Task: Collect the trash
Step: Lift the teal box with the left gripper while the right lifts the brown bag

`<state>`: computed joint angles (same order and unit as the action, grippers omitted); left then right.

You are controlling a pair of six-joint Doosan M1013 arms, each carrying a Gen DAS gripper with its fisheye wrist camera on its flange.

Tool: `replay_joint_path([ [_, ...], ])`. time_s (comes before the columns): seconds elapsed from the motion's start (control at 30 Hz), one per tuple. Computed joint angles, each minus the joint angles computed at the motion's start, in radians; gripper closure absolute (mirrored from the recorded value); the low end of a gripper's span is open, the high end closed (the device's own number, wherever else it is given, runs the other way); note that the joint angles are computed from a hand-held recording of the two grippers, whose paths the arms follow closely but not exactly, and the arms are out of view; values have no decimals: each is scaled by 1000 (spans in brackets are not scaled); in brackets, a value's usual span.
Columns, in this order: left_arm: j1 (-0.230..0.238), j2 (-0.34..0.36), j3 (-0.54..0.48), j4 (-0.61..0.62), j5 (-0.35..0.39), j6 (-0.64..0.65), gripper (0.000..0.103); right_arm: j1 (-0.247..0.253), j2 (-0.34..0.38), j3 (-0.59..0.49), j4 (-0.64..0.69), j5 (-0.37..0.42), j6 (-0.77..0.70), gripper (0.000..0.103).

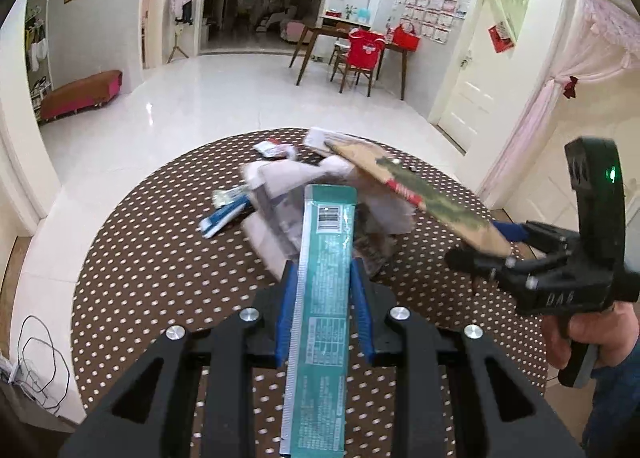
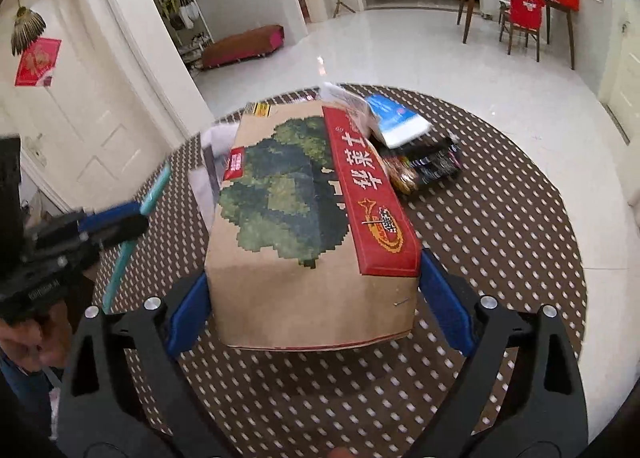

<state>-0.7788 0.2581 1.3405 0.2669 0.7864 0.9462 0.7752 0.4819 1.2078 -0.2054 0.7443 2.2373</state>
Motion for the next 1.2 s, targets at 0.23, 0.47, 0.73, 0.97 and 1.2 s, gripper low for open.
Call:
replay_joint_path([
  [0.23, -17, 33, -32, -25, 8, 26, 77, 3, 50, -69, 32, 163, -92, 7],
  [0.47, -12, 33, -22, -22, 8, 23, 77, -6, 123, -189, 60, 308, -197, 6],
  [0.73, -6, 23, 2, -5, -9, -5, 77, -8, 133, -214, 27, 292, -150, 7],
  [0.97, -11, 26, -1, 6, -27, -7, 77, -11, 44, -74, 8, 118, -50, 11],
  [1.2, -29, 72, -73, -42, -30, 73, 77, -27, -73, 98, -61, -13, 129, 11],
])
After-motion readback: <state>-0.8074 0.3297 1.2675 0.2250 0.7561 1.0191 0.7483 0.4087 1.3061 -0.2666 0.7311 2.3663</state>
